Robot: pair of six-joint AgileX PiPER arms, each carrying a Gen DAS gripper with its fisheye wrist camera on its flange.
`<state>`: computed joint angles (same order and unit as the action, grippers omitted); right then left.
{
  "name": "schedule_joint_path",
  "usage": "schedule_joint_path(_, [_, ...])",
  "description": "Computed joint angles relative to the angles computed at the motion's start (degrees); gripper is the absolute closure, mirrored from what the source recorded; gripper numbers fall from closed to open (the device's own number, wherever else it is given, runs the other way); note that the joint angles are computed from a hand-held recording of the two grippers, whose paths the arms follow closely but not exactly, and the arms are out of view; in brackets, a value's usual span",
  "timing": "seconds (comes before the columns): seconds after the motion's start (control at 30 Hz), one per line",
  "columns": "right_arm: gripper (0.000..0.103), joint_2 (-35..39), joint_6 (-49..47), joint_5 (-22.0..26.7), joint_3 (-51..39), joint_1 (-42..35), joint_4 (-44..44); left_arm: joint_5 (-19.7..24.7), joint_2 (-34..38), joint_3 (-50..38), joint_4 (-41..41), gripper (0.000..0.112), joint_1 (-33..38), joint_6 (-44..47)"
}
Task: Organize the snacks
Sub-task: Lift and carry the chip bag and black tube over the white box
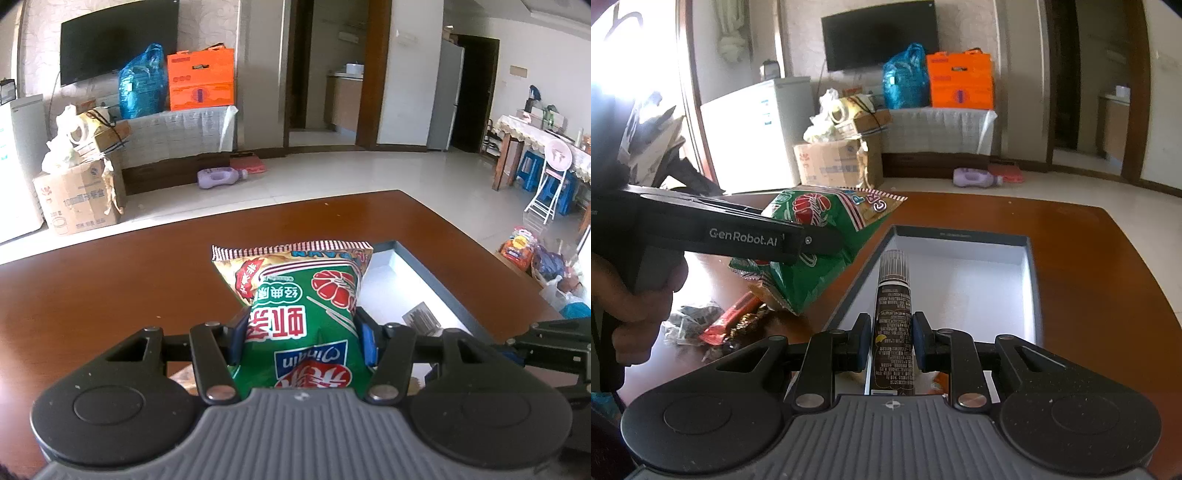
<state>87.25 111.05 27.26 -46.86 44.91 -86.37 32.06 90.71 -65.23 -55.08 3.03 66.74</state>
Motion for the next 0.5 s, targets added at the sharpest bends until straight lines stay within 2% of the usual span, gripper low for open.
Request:
schedule_joint_path(0.2, [0.078, -1.44, 1.34, 0.27, 2.41, -1.03, -0.9, -2.74, 0.4, 0.67, 0.82, 0.057, -4.46, -2.23])
schedule_joint_path(0.5, [0.078, -1.36, 3.43, 0.15, 3.99, -2.39, -2.47, -4.04, 4.12, -1.89, 2.09, 0.057, -8.28, -4.2])
